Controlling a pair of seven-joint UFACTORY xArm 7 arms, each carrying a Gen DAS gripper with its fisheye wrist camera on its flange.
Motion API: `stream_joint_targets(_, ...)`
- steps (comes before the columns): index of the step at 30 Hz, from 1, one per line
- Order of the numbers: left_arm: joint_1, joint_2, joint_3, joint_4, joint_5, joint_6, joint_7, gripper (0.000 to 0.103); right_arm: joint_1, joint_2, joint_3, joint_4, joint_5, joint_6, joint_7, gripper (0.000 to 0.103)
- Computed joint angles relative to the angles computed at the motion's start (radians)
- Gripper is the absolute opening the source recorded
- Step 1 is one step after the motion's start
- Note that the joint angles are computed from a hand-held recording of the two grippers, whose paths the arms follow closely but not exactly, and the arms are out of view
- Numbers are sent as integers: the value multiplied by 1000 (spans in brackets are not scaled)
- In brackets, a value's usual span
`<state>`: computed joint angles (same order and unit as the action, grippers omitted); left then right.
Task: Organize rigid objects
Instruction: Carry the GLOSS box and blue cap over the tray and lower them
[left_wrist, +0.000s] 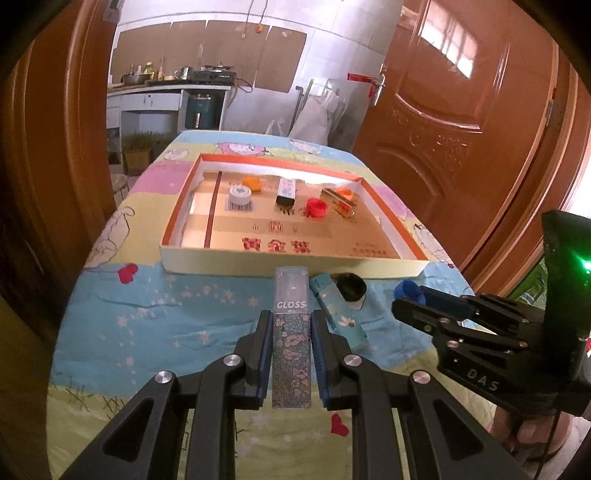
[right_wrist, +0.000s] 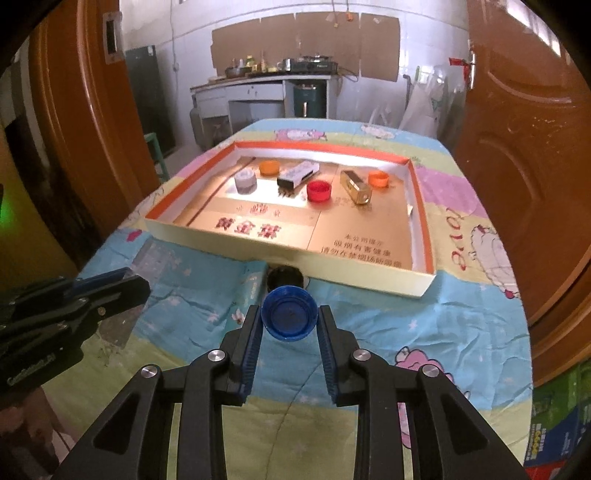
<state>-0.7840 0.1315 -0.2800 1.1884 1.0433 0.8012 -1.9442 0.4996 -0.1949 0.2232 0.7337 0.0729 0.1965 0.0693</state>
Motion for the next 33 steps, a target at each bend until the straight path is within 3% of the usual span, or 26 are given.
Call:
stream_joint_targets(17,13,11,12,77,15,40,89,21,11,-40,-40,27,62,3,-57,30)
stream_joint_targets(33,31,75,69,166,11,-21,171,21,-20,27,-51,114,97,11,-106,30)
